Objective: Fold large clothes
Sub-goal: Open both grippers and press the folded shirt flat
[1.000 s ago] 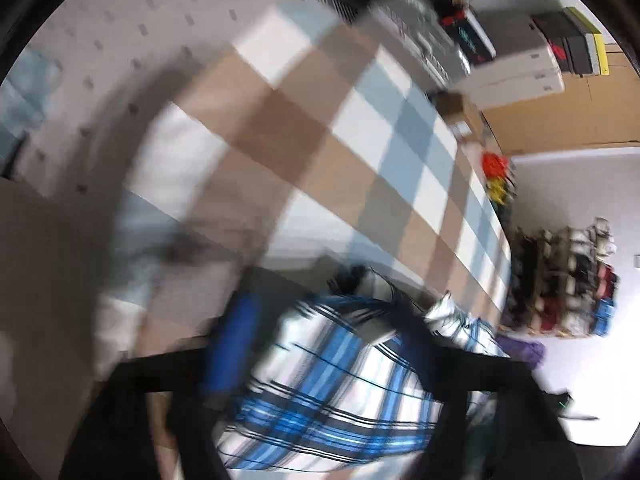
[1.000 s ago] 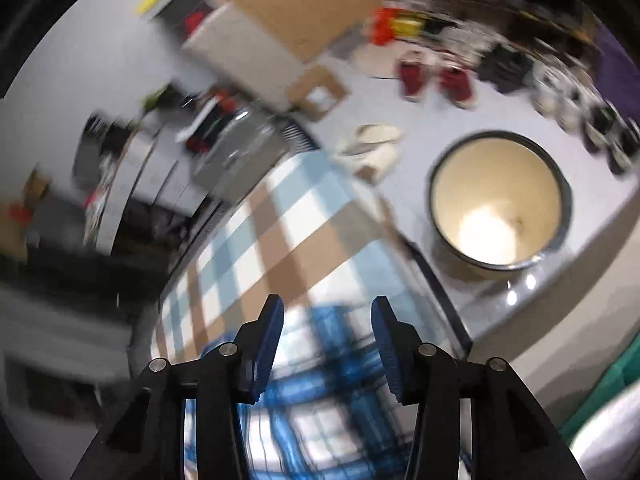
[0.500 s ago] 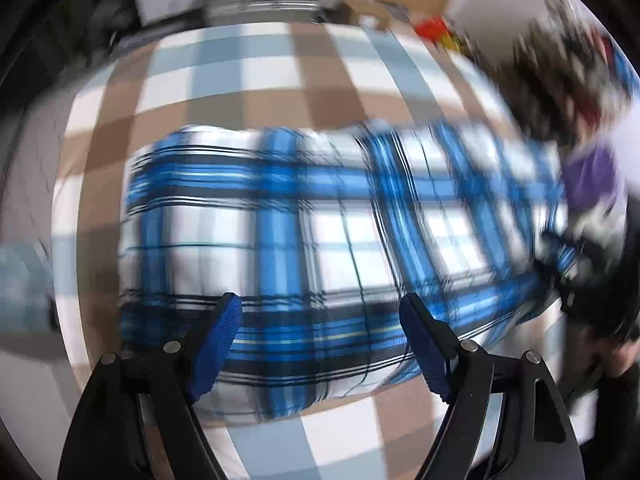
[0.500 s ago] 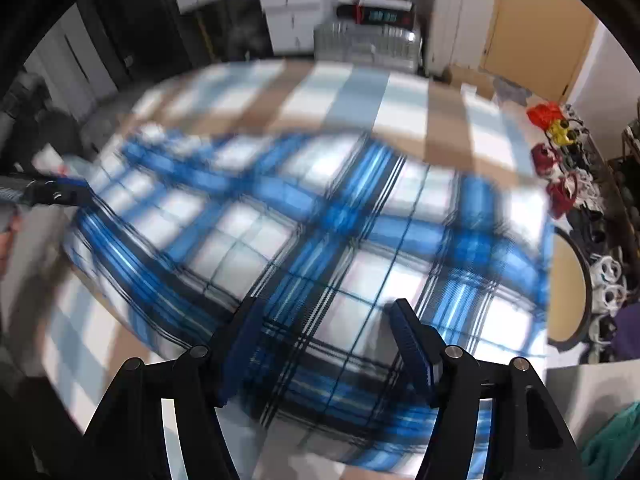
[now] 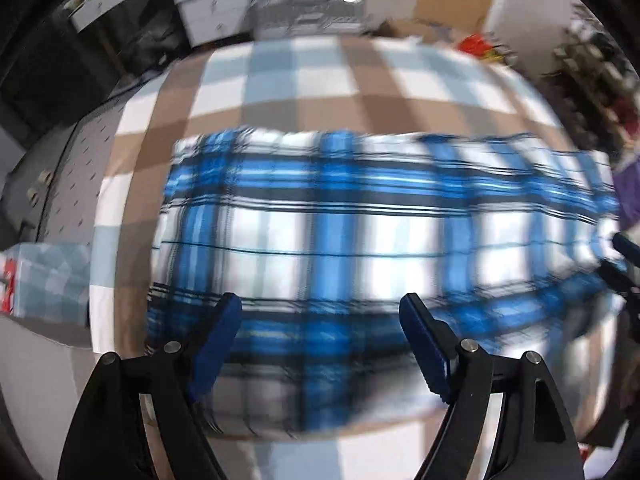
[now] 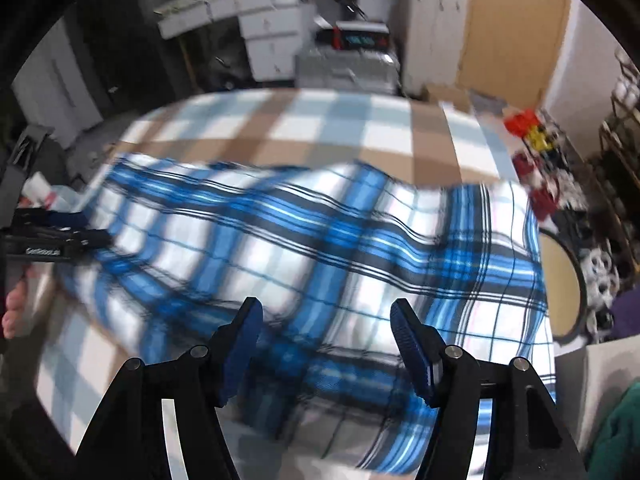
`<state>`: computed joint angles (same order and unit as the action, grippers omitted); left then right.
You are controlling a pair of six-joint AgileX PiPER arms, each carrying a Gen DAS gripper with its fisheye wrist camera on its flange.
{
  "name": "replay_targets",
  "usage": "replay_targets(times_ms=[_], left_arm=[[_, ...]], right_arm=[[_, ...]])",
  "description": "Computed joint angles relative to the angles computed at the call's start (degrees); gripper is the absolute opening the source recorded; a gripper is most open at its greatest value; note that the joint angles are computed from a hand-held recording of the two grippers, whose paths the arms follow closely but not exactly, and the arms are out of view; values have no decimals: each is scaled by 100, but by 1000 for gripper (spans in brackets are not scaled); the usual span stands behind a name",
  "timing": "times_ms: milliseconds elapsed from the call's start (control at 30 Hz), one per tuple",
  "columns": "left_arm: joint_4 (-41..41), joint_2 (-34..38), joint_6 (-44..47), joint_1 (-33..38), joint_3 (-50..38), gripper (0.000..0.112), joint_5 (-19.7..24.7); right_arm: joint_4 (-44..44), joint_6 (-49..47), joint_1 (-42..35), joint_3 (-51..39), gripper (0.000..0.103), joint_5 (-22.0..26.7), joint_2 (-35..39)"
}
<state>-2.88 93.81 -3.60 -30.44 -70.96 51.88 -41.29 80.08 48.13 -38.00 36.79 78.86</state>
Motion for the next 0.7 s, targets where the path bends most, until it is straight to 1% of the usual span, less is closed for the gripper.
replay_targets(times_ms=[67,100,167,200,233,267,300,333,367,433,500,567,600,633,667,700], left_arm=[[-329,-225,406,-113,278,78,-184],[-266,-233,386,-277,395,78,-296],[334,-102,-86,-691,544,78,-443],[530,43,-249,-792,594,78,-541],[546,178,-296,-808,626,78,-660],[492,233,-235,-723,634,80,-728],[470,273,-284,-702,655,85,-822],[503,302,-359,-649,661,91,-872],[580,275,-480,-688,667,93,-821],[608,250,-548,-722,552,93,-608],[558,-32,-599,-776,605,92,-462],[319,-309,-405,-663,713,92,-676],[453,-429,-524,-688,777,92,-800],[796,-442,-811,-797,821,92,-880],[1129,-342,-1055,-905,781,92,-833],[1411,-143,-1203,-1009,711,92,-720]], right_arm=[[12,-38,215,-115,66,-62,212],[-19,30,329,-239,66,-16,523],[363,-301,283,-466,66,-15,1224],[400,-309,228,-535,66,-82,1501],[235,-88,293,-510,66,-121,1645],[-122,297,421,-481,67,-68,1715],[-249,475,529,-535,69,99,1791],[-156,481,542,-591,69,172,1801],[35,440,519,-639,69,228,1745],[117,504,565,-653,69,368,1527],[-161,842,806,-543,69,603,1125],[-370,1113,1031,-526,70,1087,938],[-350,1199,1078,-487,71,1277,900],[-219,1169,958,-473,71,1313,965],[-23,1059,742,-449,71,1203,1083],[281,874,432,-393,70,914,1286]])
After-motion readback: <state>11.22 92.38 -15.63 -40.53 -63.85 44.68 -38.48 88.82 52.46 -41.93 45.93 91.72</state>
